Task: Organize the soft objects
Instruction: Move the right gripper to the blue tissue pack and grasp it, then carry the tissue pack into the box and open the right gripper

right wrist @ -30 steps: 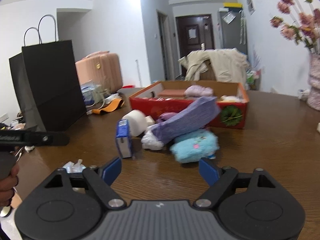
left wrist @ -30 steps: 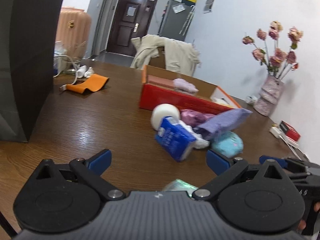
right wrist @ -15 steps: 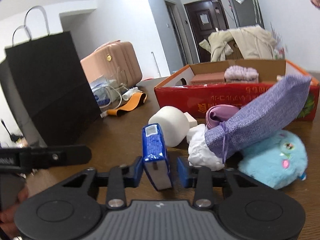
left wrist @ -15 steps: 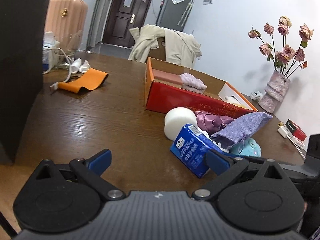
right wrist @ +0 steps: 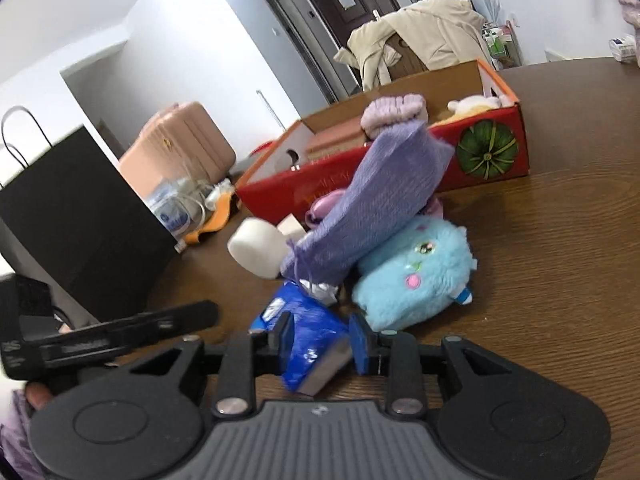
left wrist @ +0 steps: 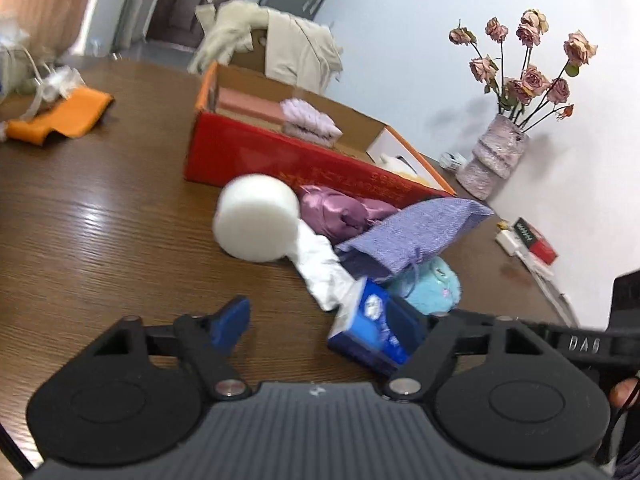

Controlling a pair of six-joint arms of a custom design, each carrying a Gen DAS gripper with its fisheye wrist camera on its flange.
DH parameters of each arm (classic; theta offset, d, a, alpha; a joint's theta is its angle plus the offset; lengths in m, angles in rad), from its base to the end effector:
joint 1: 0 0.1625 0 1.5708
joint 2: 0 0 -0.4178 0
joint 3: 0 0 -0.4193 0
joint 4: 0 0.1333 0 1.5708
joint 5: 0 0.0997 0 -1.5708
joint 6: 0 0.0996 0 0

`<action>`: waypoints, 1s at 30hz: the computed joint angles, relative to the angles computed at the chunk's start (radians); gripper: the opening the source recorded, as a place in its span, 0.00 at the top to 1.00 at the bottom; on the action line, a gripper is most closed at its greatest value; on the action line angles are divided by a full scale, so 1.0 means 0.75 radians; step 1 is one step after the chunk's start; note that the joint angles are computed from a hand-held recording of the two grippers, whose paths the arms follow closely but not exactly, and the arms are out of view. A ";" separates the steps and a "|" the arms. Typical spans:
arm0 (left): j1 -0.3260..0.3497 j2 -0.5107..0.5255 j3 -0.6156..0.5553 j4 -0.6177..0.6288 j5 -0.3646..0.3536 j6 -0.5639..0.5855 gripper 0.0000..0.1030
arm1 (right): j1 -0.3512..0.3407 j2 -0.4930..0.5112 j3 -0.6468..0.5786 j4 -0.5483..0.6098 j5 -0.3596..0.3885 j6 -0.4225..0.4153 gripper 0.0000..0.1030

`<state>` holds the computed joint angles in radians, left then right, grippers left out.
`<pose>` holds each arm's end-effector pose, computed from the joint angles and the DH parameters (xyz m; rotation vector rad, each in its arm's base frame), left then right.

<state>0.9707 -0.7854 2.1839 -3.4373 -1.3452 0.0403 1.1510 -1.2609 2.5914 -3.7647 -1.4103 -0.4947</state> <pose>-0.1540 -0.5006 0.0032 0.8554 2.8335 -0.7704 -0.0132 -0.3957 0.1650 0.1971 -2.6418 1.1883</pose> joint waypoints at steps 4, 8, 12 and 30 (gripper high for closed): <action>-0.002 0.028 -0.069 0.096 -0.030 0.031 0.43 | -0.006 0.030 0.008 -0.035 0.003 0.004 0.71; -0.011 0.069 -0.132 0.213 -0.030 0.053 0.75 | -0.016 0.087 -0.010 -0.066 -0.006 0.052 0.71; -0.018 0.075 -0.108 0.184 -0.020 0.062 0.77 | 0.012 0.179 -0.042 -0.179 -0.077 0.089 0.77; -0.095 0.045 0.054 -0.013 0.072 -0.014 0.83 | -0.013 0.185 -0.035 -0.163 -0.021 -0.062 0.85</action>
<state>0.8994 -0.7519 2.2246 -3.4472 -1.2909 0.0295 1.1415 -1.1221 2.5653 -3.8866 -1.4257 -0.5412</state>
